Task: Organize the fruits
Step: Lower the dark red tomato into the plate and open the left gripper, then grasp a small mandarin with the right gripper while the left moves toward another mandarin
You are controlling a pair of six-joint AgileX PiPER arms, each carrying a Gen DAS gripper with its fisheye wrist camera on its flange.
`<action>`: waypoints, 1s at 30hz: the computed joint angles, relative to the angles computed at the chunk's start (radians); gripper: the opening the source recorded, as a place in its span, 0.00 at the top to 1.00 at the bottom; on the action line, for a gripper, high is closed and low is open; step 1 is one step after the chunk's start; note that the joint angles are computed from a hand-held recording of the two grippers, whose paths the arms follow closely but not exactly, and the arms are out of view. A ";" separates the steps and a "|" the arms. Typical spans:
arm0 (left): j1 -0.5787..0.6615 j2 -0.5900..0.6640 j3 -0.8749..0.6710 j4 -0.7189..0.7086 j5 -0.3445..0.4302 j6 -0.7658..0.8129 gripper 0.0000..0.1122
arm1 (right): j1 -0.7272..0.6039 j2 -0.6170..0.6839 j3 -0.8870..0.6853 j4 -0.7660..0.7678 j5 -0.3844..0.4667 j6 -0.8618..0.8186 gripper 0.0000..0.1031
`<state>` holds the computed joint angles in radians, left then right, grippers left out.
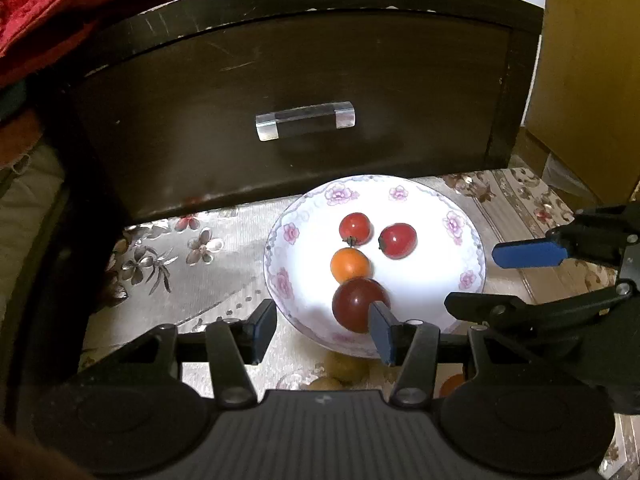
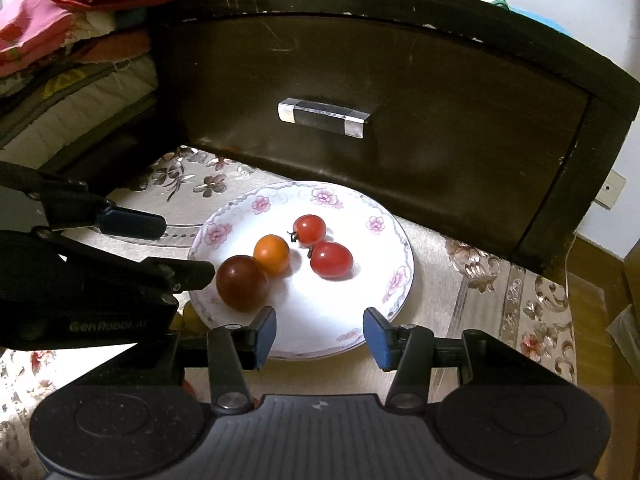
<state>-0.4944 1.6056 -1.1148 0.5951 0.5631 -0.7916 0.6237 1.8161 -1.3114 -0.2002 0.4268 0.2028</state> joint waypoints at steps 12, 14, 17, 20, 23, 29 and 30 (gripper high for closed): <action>-0.030 -0.058 0.063 0.006 0.024 -0.013 0.50 | 0.030 -0.050 0.048 -0.004 0.007 0.026 0.54; -0.034 -0.067 0.076 0.001 0.022 -0.009 0.50 | 0.035 -0.057 0.057 -0.005 0.009 0.026 0.54; -0.043 -0.078 0.093 -0.005 0.023 0.000 0.49 | 0.042 -0.070 0.078 -0.002 0.010 0.029 0.54; -0.055 -0.085 0.107 -0.009 0.028 0.002 0.49 | 0.046 -0.080 0.096 0.001 0.015 0.030 0.53; -0.064 -0.094 0.127 -0.024 0.027 0.010 0.49 | 0.049 -0.088 0.112 0.004 0.025 0.032 0.53; -0.081 -0.113 0.161 -0.030 0.033 0.000 0.49 | 0.056 -0.098 0.137 0.029 0.039 0.011 0.53; -0.080 -0.117 0.168 -0.036 0.032 0.003 0.49 | 0.058 -0.099 0.138 0.034 0.042 0.006 0.53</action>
<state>-0.5747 1.4884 -0.9470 0.5591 0.5948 -0.7884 0.6817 1.7176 -1.1732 -0.1664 0.4684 0.2087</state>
